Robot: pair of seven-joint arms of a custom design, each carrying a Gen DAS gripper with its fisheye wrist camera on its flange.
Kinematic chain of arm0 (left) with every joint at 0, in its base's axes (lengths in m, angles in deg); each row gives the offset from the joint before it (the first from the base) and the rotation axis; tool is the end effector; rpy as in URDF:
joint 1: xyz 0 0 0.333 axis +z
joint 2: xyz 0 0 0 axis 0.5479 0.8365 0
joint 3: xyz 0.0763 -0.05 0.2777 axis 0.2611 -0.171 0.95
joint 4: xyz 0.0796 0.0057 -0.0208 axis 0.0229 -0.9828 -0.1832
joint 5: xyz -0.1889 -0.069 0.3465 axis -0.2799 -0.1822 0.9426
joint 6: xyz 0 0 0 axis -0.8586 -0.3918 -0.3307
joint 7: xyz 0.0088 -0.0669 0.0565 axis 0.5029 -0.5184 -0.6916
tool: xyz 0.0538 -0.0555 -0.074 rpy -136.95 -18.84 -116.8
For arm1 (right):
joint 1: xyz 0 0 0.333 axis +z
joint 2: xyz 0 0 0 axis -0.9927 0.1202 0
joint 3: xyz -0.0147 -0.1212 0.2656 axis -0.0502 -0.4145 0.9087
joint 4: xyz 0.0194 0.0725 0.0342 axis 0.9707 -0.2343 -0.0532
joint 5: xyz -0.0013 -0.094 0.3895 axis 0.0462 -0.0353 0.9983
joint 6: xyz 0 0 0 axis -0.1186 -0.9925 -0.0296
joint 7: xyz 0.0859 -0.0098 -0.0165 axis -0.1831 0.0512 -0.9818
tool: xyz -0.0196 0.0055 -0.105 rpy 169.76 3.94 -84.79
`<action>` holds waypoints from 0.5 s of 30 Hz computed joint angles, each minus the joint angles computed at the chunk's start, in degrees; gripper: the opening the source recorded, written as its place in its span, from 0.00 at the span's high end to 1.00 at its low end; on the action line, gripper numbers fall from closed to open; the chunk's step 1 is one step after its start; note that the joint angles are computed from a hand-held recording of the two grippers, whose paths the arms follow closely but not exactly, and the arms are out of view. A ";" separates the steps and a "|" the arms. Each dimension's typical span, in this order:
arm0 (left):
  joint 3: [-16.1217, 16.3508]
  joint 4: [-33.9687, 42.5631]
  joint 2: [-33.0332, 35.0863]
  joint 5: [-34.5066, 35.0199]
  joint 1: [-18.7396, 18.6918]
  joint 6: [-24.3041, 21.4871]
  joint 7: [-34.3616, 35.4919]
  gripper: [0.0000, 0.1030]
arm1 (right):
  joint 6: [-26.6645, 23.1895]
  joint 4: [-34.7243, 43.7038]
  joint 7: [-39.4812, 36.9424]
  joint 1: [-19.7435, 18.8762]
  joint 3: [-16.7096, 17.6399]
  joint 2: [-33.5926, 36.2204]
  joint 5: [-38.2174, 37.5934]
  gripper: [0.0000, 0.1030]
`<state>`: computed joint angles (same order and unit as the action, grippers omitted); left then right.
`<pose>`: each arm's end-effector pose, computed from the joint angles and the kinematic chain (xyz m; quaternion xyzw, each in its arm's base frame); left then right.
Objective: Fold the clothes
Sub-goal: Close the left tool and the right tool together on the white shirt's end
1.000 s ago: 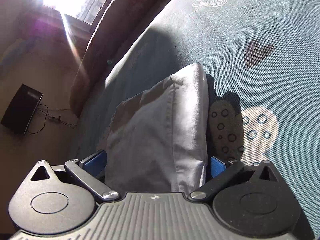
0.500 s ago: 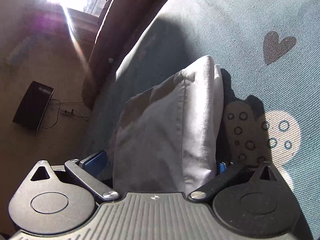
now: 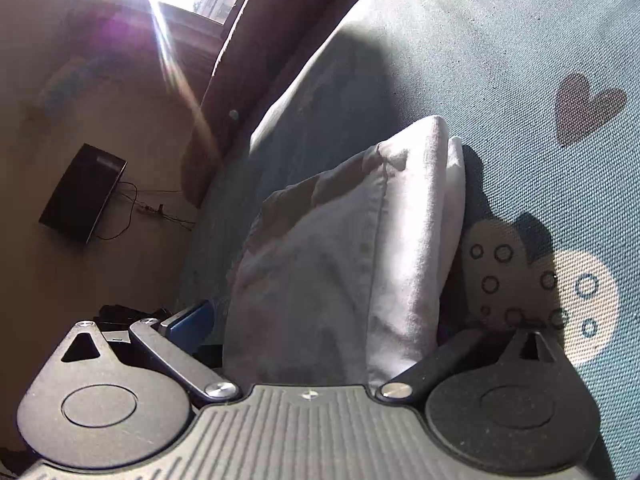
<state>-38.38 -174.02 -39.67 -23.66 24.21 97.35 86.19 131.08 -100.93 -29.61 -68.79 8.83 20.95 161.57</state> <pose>0.4583 -0.0869 0.4316 0.7074 -0.4669 0.5013 0.1743 0.5211 0.1898 0.4291 -0.6518 0.5354 0.2683 0.4654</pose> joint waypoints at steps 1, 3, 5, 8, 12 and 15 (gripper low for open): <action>-0.14 0.75 0.65 2.14 0.26 -0.29 -0.98 0.02 | 0.16 0.22 0.31 0.04 0.07 0.14 -0.16 0.00; -0.72 1.19 1.00 4.96 0.34 0.62 -2.22 0.06 | -0.51 0.66 0.26 -0.10 -0.05 0.65 0.21 0.00; -1.04 0.76 0.57 5.83 -0.13 2.14 -2.16 0.10 | -1.10 0.57 -1.07 -0.27 -0.10 0.76 0.97 0.00; -0.97 -0.69 -0.52 5.83 -0.78 4.46 -2.27 0.28 | -0.65 0.02 -3.03 -0.20 0.15 0.23 1.17 0.00; 0.00 -3.29 -1.16 6.70 -0.53 5.99 -6.66 0.79 | 0.27 -0.13 -3.47 0.22 0.34 -0.06 0.73 0.01; 0.83 -4.26 -1.31 3.05 -1.07 5.96 -3.49 0.84 | 0.26 0.02 -3.11 0.22 0.22 -0.01 -0.08 0.04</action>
